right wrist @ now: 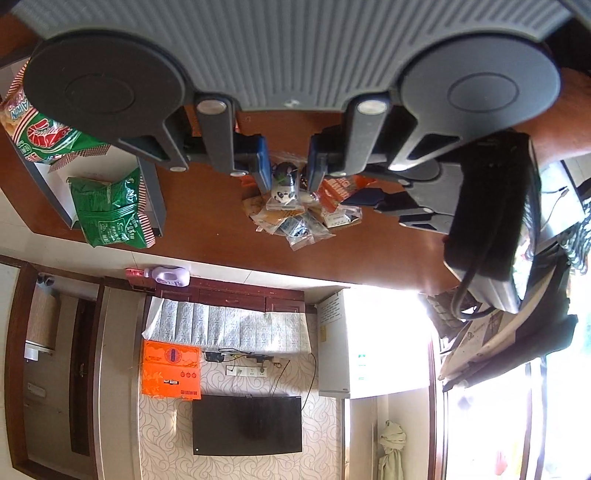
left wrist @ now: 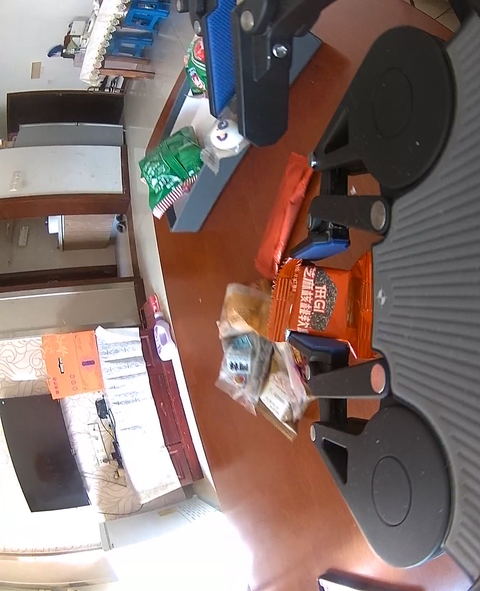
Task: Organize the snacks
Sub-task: 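Carry the orange packet and the panda candy packet over the grey box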
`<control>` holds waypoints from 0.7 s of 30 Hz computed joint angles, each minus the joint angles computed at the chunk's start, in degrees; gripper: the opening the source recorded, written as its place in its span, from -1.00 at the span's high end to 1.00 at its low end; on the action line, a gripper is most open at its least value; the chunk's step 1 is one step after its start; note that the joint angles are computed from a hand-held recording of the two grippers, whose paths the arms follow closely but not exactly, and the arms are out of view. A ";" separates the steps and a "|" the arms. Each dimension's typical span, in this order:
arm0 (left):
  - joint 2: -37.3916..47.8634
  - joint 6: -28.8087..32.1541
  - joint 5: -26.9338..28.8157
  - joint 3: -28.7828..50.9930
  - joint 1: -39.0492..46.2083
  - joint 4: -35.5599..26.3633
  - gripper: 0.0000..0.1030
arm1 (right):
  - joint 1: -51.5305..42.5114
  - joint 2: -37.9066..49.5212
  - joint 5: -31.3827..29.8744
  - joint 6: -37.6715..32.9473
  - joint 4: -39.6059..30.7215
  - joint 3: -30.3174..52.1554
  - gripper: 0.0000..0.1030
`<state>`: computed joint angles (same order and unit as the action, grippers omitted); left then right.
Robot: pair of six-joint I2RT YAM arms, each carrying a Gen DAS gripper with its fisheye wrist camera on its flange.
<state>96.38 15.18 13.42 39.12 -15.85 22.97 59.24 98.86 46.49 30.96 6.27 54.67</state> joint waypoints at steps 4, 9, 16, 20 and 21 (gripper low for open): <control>0.02 -0.64 -1.19 0.36 -2.05 0.08 0.06 | 0.07 -1.56 0.21 0.44 0.38 -1.73 0.54; -0.17 -1.72 -2.14 0.78 -4.25 0.02 0.06 | 0.62 -3.36 1.27 0.60 0.89 -3.86 0.54; -0.15 -3.04 -3.31 1.48 -7.45 0.40 0.06 | 1.02 -6.95 3.54 2.67 0.74 -7.64 0.54; -0.36 -3.70 -4.17 1.59 -9.39 1.29 0.06 | 0.83 -8.98 4.20 4.02 0.64 -9.74 0.54; -0.22 -4.02 -4.45 1.85 -9.99 1.37 0.06 | 0.76 -9.42 4.33 4.08 0.69 -10.18 0.54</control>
<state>96.17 11.16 8.97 40.97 -25.84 24.33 59.99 89.44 50.82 35.04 6.96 44.49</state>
